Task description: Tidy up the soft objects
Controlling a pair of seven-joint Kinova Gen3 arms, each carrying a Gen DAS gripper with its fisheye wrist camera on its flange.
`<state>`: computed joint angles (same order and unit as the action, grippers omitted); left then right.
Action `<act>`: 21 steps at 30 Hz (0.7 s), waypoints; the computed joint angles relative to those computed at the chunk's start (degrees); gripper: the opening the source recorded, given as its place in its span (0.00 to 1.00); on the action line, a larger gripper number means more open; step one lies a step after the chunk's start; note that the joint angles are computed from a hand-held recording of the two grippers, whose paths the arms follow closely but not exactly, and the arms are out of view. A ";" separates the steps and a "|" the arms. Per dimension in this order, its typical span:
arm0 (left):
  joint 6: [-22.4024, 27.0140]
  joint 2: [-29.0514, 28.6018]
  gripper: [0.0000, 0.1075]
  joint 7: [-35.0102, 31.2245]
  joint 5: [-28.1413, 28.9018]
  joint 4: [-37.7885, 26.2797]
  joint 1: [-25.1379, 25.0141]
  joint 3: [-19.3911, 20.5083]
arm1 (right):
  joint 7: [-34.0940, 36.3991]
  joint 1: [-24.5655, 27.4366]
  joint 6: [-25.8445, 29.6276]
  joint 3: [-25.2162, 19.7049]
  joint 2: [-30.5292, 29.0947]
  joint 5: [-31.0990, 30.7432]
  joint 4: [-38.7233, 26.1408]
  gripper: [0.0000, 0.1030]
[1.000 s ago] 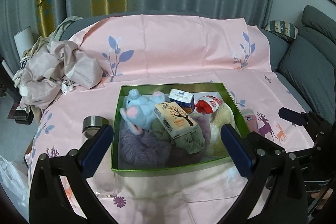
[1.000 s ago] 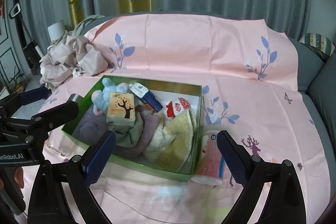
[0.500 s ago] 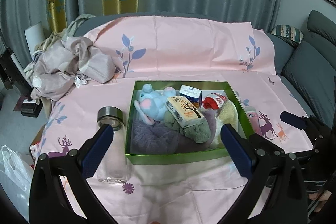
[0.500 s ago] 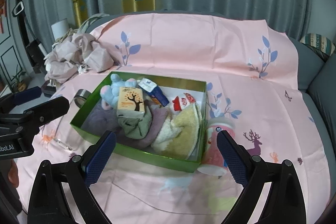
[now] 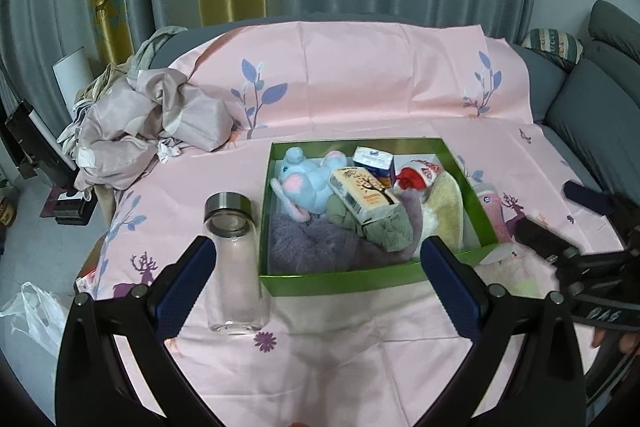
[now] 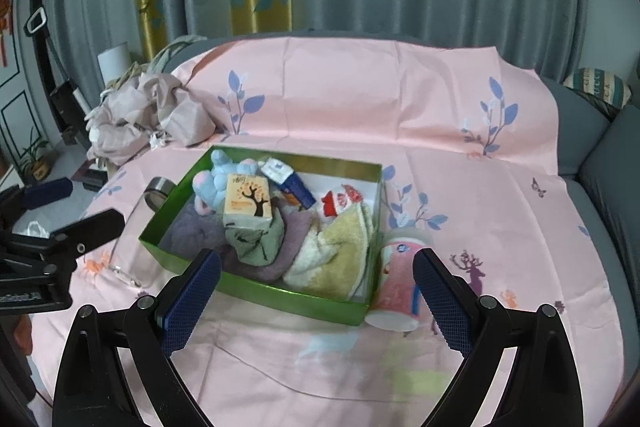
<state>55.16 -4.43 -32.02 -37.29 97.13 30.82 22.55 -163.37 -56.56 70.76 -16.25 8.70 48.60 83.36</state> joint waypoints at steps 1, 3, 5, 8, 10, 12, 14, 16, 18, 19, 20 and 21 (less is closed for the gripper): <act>0.67 -0.03 0.95 -0.11 0.18 -0.50 0.02 0.03 | 0.02 -0.13 0.41 -0.01 -0.45 0.34 -0.14 0.94; 0.47 -0.67 0.95 -0.59 1.15 -0.93 -0.13 -0.33 | -0.03 -0.09 1.06 -0.25 -1.51 0.93 -0.39 0.94; 0.54 -0.95 0.95 -0.51 1.89 -1.35 -0.58 -0.25 | 0.89 0.61 1.25 -0.56 -2.23 0.65 -0.89 0.94; -0.13 -1.04 0.95 -0.34 3.05 -1.09 -1.38 -0.42 | 1.47 1.01 3.07 -0.80 -1.39 0.13 -2.25 0.94; -0.57 -0.79 0.95 -0.35 4.16 -0.84 -1.83 -0.73 | 0.54 1.28 1.47 -0.66 -1.20 -0.10 -1.58 0.94; -1.75 -0.71 0.95 -0.56 5.30 0.05 -2.19 -1.18 | -0.48 1.53 -0.36 -0.47 -0.89 -0.34 -0.94 0.94; -2.59 -0.61 0.95 1.22 4.05 1.28 -2.35 -0.65 | -1.06 1.72 -2.36 -0.28 -0.69 -0.26 -0.09 0.94; -4.16 -0.62 0.95 2.50 3.75 2.93 -2.38 -0.66 | -1.67 1.69 -3.87 -0.01 -0.16 0.43 0.76 0.94; -5.74 -0.68 0.95 2.37 4.23 4.49 -2.48 -1.00 | -2.66 1.35 -4.21 0.44 0.86 1.24 1.20 0.94; -5.69 -0.49 0.95 1.84 4.46 4.69 -2.48 -1.06 | -3.22 1.09 -4.22 0.73 1.42 1.68 1.42 0.94; -5.55 -0.40 0.95 0.63 5.12 4.83 -2.72 -1.09 | -3.59 0.94 -4.35 1.07 2.04 1.97 1.62 0.94; -5.72 -0.62 0.95 -1.51 6.32 5.36 -2.34 -1.84 | -3.71 0.82 -4.23 1.40 2.52 1.83 1.50 0.94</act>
<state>49.44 -5.06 -33.53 -30.97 102.49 28.48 20.70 -167.07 -55.74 66.53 -14.85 11.21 50.43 84.86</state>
